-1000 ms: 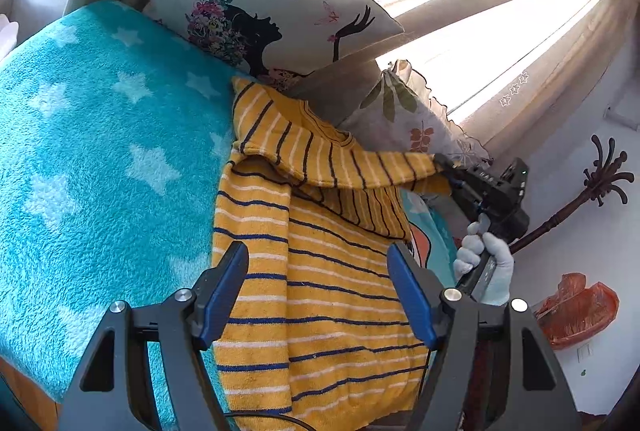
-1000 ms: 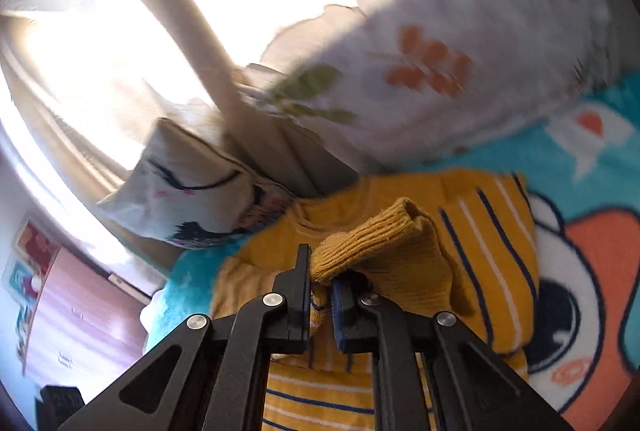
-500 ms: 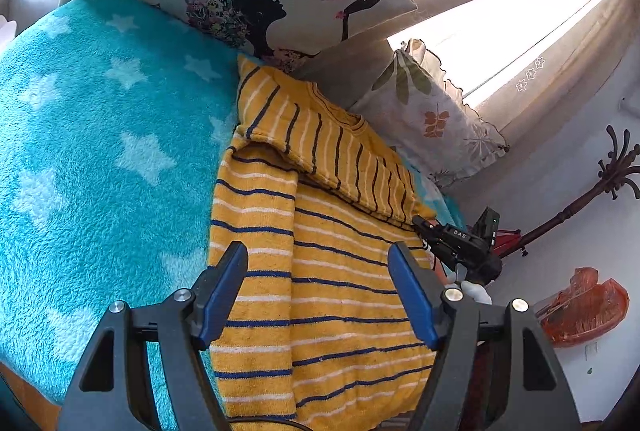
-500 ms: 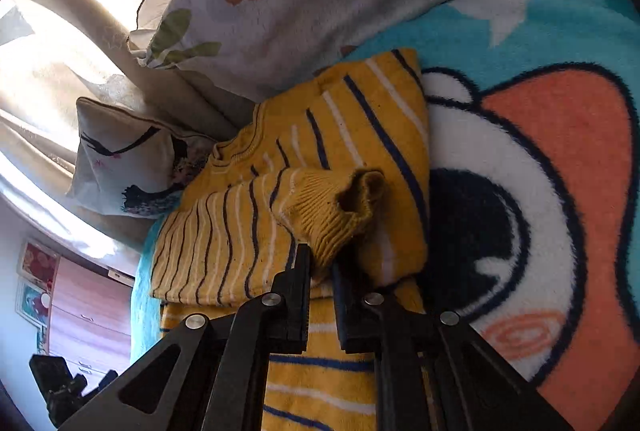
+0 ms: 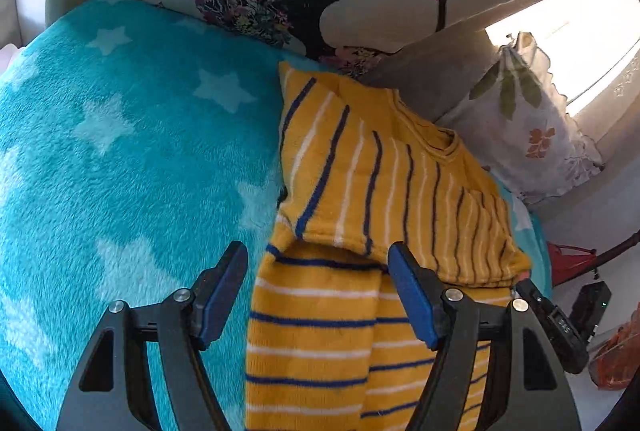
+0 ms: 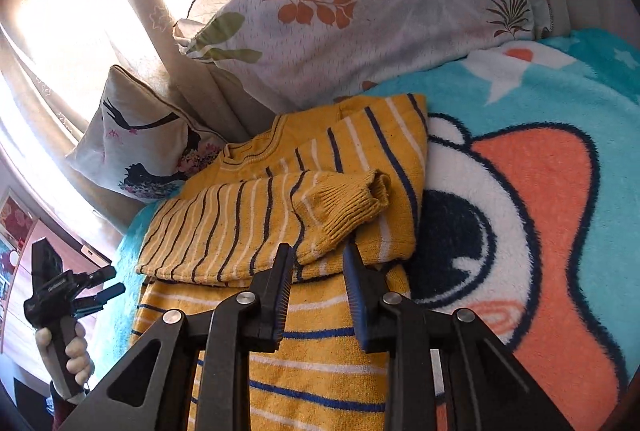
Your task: Fold small clothes
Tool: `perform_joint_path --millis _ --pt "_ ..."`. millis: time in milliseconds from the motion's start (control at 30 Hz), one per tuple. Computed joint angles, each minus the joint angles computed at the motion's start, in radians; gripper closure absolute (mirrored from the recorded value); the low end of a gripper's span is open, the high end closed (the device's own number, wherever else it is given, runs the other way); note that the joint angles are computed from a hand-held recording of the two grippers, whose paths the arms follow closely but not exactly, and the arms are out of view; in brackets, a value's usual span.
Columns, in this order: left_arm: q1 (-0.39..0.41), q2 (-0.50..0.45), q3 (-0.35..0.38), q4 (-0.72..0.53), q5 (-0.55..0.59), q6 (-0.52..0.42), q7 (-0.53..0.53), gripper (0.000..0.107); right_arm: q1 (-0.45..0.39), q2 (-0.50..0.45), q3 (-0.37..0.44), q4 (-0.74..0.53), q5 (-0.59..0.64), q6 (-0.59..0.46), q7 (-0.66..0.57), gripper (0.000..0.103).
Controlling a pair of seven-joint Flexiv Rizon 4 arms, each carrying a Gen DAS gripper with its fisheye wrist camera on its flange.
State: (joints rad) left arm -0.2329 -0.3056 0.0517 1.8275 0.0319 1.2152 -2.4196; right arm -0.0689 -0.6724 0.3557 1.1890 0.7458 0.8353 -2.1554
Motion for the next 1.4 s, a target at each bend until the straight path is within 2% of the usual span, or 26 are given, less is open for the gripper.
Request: perform_joint_path --millis 67,100,267,367,433,500,633,667,767,833,867,933,1033,1133,1200,1267,1300,1333,1400 --pt "-0.012 -0.043 0.023 -0.075 0.036 -0.108 -0.014 0.057 0.007 -0.006 -0.004 0.001 -0.008 0.003 -0.001 0.074" --pt "-0.012 -0.059 0.026 -0.105 0.045 -0.162 -0.014 0.073 0.008 -0.012 -0.004 -0.003 -0.010 -0.001 0.002 0.074" --pt "-0.018 -0.032 0.029 -0.086 0.077 -0.143 -0.051 0.075 -0.016 -0.038 0.014 -0.024 0.021 -0.024 0.006 0.073" --pt "-0.021 0.027 0.020 -0.020 0.093 -0.089 -0.064 0.070 -0.038 -0.053 0.027 -0.043 0.052 -0.057 0.000 0.072" --pt "-0.025 0.068 0.018 0.027 0.105 -0.057 -0.088 0.060 -0.044 -0.060 0.028 -0.053 0.064 -0.077 0.000 0.070" --pt "-0.023 0.103 0.007 0.067 0.105 -0.042 -0.104 0.059 -0.047 -0.065 0.027 -0.062 0.073 -0.096 0.001 0.068" --pt "0.015 0.181 -0.068 0.195 -0.054 0.017 0.040 0.059 -0.068 -0.093 0.031 -0.102 0.101 -0.173 0.023 0.065" --pt "0.007 0.206 -0.065 0.198 -0.032 -0.010 0.037 0.059 -0.076 -0.099 0.033 -0.111 0.113 -0.191 0.029 0.065" --pt "-0.013 0.317 -0.062 0.187 0.157 -0.147 -0.083 0.057 -0.093 -0.117 0.036 -0.135 0.144 -0.236 0.044 0.065" --pt "-0.002 0.402 -0.090 0.199 0.237 -0.228 -0.148 0.045 -0.098 -0.122 0.034 -0.142 0.158 -0.250 0.050 0.065" --pt "0.006 0.441 -0.106 0.214 0.266 -0.243 -0.176 0.044 -0.098 -0.122 0.032 -0.143 0.162 -0.253 0.051 0.065" --pt "0.021 0.496 -0.130 0.255 0.279 -0.239 -0.200 0.034 -0.094 -0.115 0.026 -0.134 0.166 -0.243 0.048 0.065" --pt "0.038 0.513 -0.156 0.320 0.255 -0.187 -0.231 0.032 -0.073 -0.095 0.009 -0.115 0.146 -0.216 0.047 0.065" --pt "0.013 0.439 -0.143 0.408 0.121 -0.019 -0.208 0.032 -0.037 -0.007 -0.020 -0.008 0.080 -0.123 0.011 0.062" --pt "-0.003 0.385 -0.146 0.447 0.052 0.071 -0.197 0.032 -0.074 0.047 0.004 0.057 0.101 -0.140 -0.050 0.062" --pt "-0.037 0.333 -0.145 0.491 -0.070 0.189 -0.128 0.032 -0.101 0.105 0.004 0.124 0.122 -0.156 -0.094 0.061" --pt "-0.061 0.308 -0.151 0.517 -0.168 0.255 -0.062 0.032 -0.109 0.134 -0.003 0.157 0.128 -0.159 -0.117 0.060" --pt "-0.068 0.287 -0.165 0.528 -0.215 0.299 -0.037 0.032 -0.114 0.161 -0.014 0.190 0.131 -0.161 -0.139 0.057" --pt "-0.092 0.269 -0.140 0.516 -0.162 0.329 -0.074 0.032 -0.115 0.204 -0.042 0.245 0.129 -0.173 -0.155 0.054"
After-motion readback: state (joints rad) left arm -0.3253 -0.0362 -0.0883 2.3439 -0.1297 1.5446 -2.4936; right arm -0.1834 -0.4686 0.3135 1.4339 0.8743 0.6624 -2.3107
